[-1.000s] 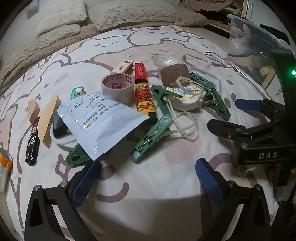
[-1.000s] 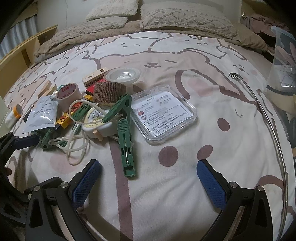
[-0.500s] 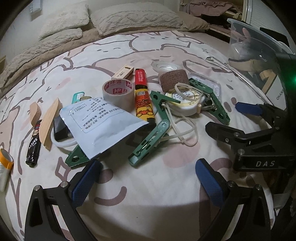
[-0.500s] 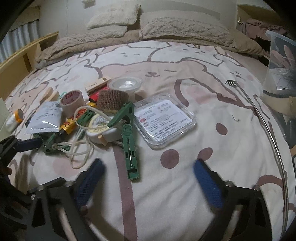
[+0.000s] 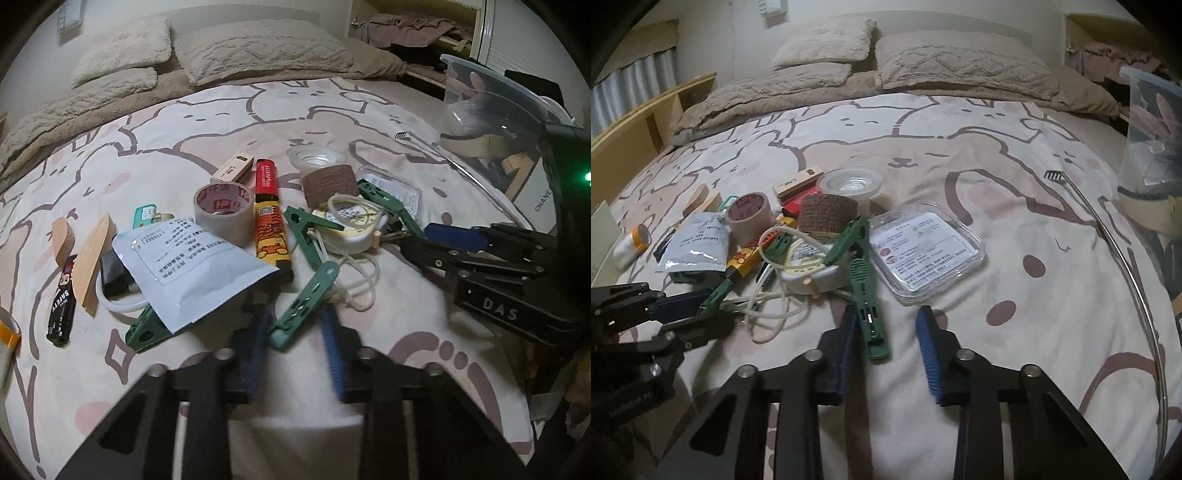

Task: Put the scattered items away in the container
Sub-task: 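Grasp a green clothespin with the right tool while the left tool grasps another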

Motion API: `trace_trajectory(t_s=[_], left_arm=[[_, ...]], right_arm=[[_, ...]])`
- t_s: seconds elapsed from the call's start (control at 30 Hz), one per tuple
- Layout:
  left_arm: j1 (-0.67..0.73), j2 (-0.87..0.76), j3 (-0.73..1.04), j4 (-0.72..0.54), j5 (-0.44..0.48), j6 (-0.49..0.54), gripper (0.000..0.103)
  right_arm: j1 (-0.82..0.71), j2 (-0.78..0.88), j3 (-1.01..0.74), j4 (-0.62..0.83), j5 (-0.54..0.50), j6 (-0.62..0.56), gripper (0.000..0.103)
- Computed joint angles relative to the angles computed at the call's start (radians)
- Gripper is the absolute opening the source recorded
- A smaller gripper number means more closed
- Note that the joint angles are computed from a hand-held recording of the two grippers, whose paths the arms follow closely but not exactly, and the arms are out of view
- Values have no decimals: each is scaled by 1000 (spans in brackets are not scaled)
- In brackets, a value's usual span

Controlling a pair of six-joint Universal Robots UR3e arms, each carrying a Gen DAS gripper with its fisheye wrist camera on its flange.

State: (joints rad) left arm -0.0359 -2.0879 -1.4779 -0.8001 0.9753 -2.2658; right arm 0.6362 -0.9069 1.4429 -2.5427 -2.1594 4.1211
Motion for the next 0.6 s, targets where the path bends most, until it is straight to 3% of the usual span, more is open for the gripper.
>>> trace_trajectory(t_s=[0.23,0.6], left_arm=[[20,36,-29,-46,-17,27,14],[68,120,-118,-81,-12,46,10]], right_arm=[[7,-17,48,-95,22,-26,11],[43,-41,88,-148,57,7,11]])
